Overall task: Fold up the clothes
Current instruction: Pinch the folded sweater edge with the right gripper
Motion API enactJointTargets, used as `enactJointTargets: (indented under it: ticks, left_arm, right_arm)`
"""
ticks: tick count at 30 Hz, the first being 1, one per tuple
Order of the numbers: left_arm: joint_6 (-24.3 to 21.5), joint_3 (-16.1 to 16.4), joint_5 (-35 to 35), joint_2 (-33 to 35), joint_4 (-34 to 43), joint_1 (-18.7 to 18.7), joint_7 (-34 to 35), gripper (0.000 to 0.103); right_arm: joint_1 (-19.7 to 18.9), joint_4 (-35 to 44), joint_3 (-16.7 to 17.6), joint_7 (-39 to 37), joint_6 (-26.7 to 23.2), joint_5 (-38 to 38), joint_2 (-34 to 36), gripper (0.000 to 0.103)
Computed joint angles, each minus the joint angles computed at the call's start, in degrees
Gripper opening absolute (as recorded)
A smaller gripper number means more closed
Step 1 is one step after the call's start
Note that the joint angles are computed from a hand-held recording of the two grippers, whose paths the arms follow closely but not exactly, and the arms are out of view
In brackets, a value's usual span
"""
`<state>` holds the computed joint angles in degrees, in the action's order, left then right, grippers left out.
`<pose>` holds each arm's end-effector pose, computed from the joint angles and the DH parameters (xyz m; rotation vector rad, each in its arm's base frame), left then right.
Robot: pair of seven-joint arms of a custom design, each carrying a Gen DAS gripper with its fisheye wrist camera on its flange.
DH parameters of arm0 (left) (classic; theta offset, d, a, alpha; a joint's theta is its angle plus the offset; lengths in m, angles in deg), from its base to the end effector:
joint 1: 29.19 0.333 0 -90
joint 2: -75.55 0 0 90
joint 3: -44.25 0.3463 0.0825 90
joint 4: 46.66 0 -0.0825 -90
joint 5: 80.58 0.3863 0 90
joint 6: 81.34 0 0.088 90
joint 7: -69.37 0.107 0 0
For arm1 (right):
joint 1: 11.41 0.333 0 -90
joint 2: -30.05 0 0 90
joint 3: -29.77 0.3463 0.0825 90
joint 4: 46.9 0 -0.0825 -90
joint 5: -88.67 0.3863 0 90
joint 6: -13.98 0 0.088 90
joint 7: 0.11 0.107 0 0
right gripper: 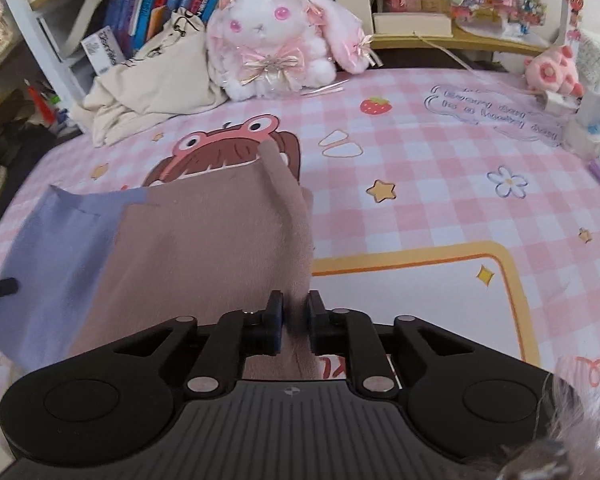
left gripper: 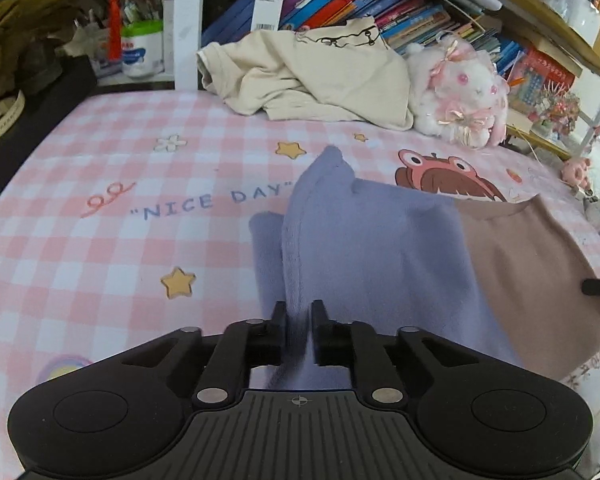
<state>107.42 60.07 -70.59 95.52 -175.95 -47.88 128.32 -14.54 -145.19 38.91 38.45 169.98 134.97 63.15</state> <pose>0.5966 -0.0561 0.3188 -2.0699 1.5913 -0.7547 0.7195 0.0317 0.3173 -1.9782 1.4963 -0.1882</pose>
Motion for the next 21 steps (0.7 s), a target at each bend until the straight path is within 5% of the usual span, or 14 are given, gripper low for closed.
enactJointTargets:
  ticks: [2, 6, 11, 17, 21]
  left_arm:
    - [0.18, 4.99, -2.26, 0.16, -0.75, -5.71, -1.54, 0.019]
    - [-1.79, 21.16, -6.45, 2.05, -2.02, -23.39, -5.15, 0.023]
    - [-1.74, 36.43, -8.34, 5.53, -3.82, -40.21, -10.40, 0.050]
    - [-3.47, 41.47, -8.86, 7.21, -3.93, -46.08, -10.24, 0.050]
    - [-2.19, 39.21, -6.84, 6.31, -3.99, -43.02, -9.07, 0.050]
  right_arm:
    - [-1.32, 0.07, 0.82, -2.62, -1.95, 0.41, -0.05, 0.018]
    - [-2.38, 1.01, 1.03, -7.00, -5.39, 0.90, 0.59, 0.020]
    - [-3.03, 2.81, 0.87, -10.68, -8.84, 2.36, 1.58, 0.022]
    - [-2.89, 1.49, 0.75, -14.60, -7.24, 5.28, 0.70, 0.012]
    - [-2.75, 0.73, 0.90, -16.17, -4.86, 8.11, 0.34, 0.011]
